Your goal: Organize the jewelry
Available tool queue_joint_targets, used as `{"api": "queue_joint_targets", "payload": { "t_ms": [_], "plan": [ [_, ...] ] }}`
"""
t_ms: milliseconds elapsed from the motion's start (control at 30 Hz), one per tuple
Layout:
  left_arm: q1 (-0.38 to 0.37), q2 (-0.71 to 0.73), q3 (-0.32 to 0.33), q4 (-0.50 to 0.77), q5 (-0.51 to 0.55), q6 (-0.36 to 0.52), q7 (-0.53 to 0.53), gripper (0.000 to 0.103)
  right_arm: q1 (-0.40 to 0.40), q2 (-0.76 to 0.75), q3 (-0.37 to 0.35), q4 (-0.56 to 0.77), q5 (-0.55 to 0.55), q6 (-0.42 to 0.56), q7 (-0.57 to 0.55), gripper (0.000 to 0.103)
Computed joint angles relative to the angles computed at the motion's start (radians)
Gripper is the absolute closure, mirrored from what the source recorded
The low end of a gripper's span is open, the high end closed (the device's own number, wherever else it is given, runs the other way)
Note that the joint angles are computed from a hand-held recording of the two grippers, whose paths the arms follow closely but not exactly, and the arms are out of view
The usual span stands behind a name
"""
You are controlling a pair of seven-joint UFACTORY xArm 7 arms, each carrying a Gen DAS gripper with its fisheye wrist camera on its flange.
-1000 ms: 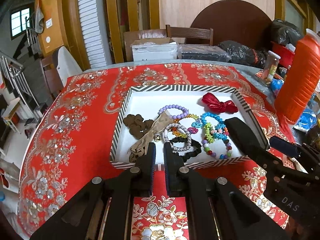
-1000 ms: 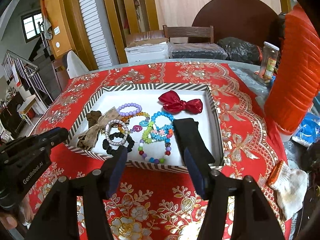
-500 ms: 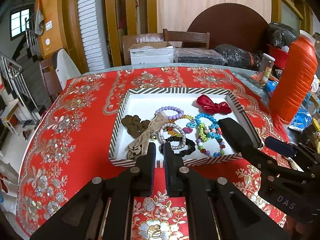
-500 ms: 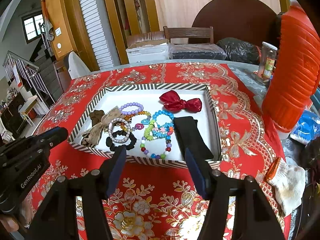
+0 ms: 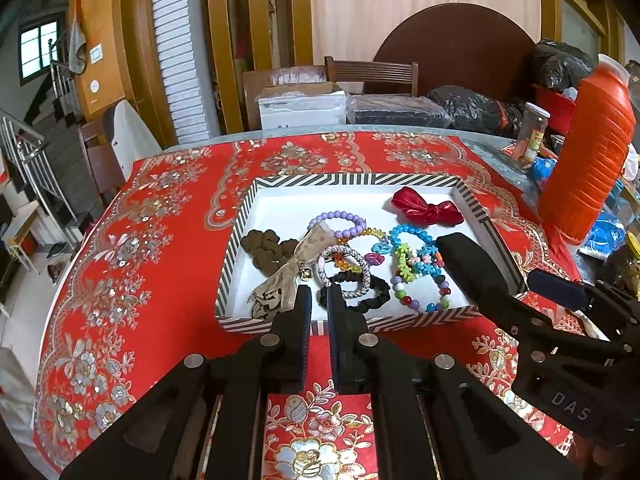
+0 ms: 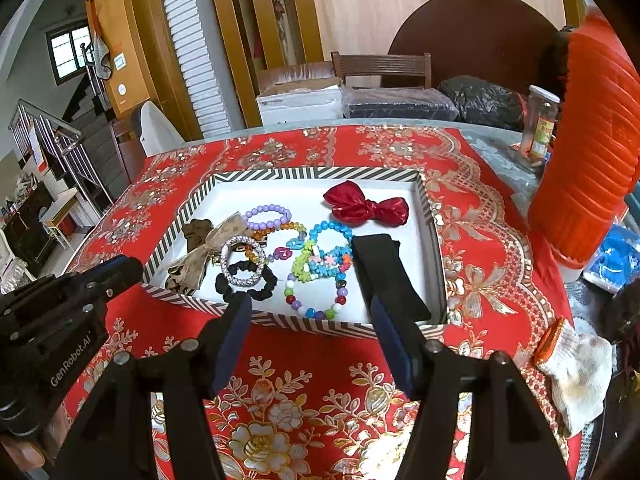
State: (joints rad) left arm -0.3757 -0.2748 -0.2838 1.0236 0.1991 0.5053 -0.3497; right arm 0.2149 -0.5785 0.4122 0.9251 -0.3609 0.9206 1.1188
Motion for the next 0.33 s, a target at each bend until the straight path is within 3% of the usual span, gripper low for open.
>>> {"api": "queue_joint_targets", "payload": {
  "t_ms": [333],
  "plan": [
    [-0.004,0.003,0.007,-0.015,-0.021,-0.035,0.017,0.094,0.001,-0.011,-0.011,-0.022,0.005,-0.012,0.000,0.038]
  ]
}}
